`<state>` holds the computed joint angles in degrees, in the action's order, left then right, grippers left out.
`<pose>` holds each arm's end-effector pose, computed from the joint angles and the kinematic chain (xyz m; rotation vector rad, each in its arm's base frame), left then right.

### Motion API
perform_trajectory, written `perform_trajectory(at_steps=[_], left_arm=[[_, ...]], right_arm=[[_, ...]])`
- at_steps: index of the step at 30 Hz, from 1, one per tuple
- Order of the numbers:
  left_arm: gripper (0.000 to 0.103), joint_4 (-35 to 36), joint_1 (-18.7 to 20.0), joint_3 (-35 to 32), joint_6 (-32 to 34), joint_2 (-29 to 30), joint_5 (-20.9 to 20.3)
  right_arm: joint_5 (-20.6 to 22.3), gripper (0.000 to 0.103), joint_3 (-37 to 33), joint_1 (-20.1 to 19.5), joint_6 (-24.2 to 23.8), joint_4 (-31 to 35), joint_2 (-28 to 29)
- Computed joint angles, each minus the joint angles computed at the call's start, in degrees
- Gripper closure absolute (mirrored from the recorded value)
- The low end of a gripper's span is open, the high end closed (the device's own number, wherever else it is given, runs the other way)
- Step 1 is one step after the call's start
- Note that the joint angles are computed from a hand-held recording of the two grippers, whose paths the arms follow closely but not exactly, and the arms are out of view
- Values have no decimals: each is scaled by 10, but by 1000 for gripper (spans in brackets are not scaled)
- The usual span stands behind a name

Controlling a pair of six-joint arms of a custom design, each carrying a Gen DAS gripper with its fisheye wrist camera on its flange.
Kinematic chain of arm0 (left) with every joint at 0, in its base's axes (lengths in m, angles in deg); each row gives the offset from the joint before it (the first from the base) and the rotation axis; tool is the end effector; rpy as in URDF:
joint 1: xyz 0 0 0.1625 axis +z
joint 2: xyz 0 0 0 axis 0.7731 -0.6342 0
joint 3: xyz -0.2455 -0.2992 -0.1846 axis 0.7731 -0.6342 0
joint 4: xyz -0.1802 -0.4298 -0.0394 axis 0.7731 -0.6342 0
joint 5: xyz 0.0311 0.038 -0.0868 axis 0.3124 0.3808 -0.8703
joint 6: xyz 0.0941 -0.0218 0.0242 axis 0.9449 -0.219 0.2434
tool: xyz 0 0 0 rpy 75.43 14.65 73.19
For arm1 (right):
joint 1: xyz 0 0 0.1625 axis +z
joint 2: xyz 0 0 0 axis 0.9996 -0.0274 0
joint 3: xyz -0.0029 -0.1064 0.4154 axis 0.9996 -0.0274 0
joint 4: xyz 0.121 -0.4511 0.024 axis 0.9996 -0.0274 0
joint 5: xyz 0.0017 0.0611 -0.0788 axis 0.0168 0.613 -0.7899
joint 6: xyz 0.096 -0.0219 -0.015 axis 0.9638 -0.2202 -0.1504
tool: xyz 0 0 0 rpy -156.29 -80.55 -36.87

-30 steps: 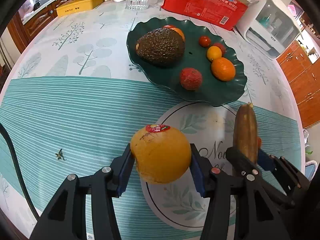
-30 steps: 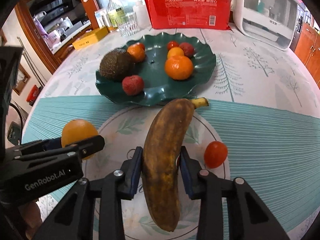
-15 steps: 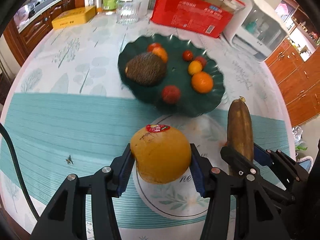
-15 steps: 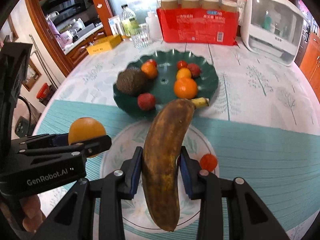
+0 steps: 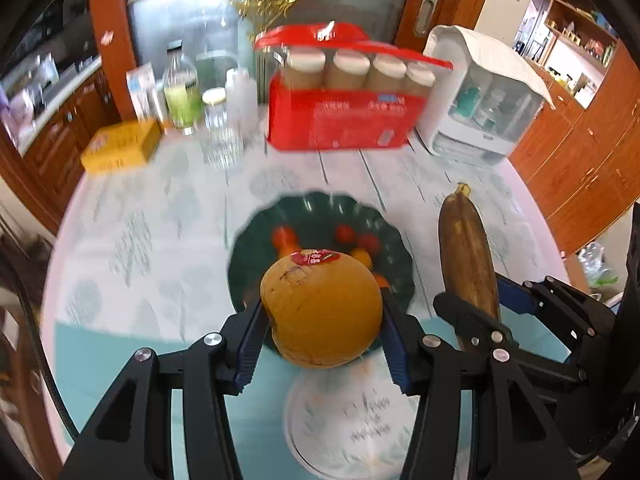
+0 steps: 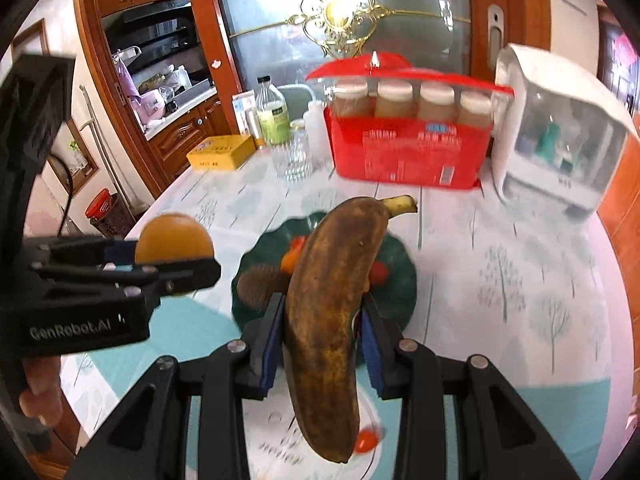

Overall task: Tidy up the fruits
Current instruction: 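Carry grapefruit and banana onto the green plate and open both tools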

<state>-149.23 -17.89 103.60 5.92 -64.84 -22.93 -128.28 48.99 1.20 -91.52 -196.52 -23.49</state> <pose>-0.5187 -0.5639 0.0303 0.5479 2.4788 -0.4838 0.0896 -0.4819 0.4169 0.5184 -2.3745 0.7589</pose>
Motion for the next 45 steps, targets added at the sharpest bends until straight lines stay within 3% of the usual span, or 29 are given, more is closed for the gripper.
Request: perform_trajectory(at_steps=[8,19,29,34,39,45], left_arm=[[52,13,48,-97,49,63,-11],[52,16,100,-145,78,130,-59],[52,25,119,-181,101,169,-82],[51,29,121,-187,103,179,-82],[41,13,118,-181,109,174,-83],[38,6,112,-170,108,163,-77]], right_arm=[[-12,67,-46,-10,-11,-18,86],[-28,67,-35,-49,9,-37,143],[-17,66,-58,-66,50,-10,163],[-8,63,-55,-66,44,-8,160],[-7,52,-54,-64,43,-22,154],[-4,52,-58,-70,54,-13,145]])
